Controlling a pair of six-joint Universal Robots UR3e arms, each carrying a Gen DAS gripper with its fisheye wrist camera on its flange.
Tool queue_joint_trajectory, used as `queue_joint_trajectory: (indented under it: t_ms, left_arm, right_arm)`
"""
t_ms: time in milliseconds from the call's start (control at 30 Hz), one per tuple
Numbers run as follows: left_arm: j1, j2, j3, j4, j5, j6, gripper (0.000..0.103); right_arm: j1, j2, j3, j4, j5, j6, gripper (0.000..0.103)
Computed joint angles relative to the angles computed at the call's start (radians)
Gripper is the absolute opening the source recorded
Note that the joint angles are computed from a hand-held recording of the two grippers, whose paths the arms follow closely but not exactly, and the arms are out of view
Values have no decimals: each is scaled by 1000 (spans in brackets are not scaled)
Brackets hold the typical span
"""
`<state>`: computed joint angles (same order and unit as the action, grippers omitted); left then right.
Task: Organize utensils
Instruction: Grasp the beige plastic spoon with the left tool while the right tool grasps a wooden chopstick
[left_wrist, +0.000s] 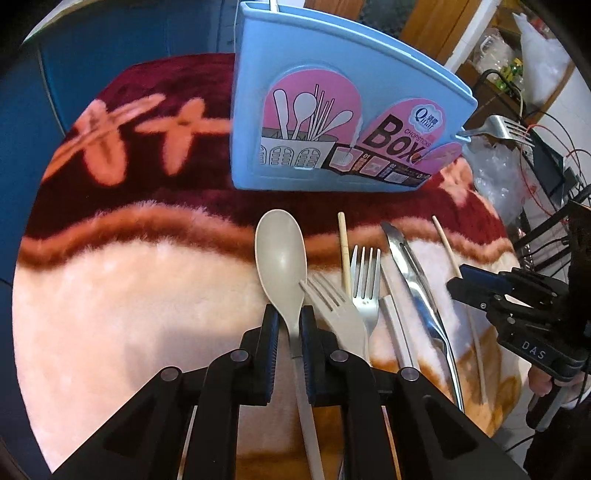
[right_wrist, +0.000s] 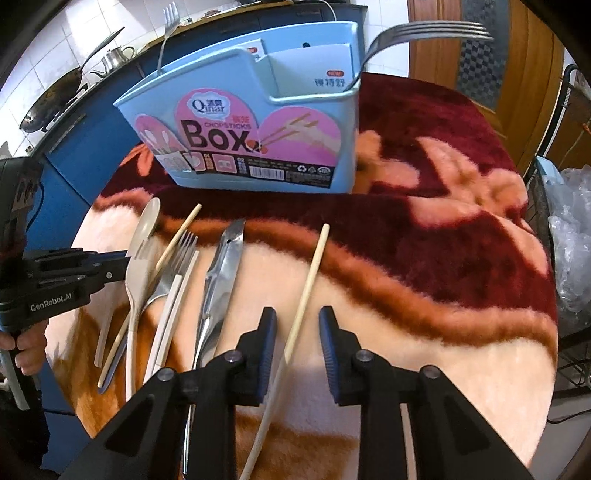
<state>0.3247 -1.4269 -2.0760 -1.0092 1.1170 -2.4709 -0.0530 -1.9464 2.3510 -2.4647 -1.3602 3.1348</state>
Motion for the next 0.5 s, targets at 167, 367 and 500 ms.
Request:
queue_joint_trajectory:
  t_ms: [167, 367, 500]
  left_arm:
    - [88, 95, -85, -14, -70, 58, 10]
    - [206, 276, -192, -45, -155, 151, 9]
    - [326, 416, -215, -167, -253, 244, 9]
  right_arm:
    - [-70, -77, 66, -8, 58, -6, 10]
    - [-205, -293, 185, 41, 200, -38, 6]
    - [-233, -420, 229, 52, 250, -33, 6]
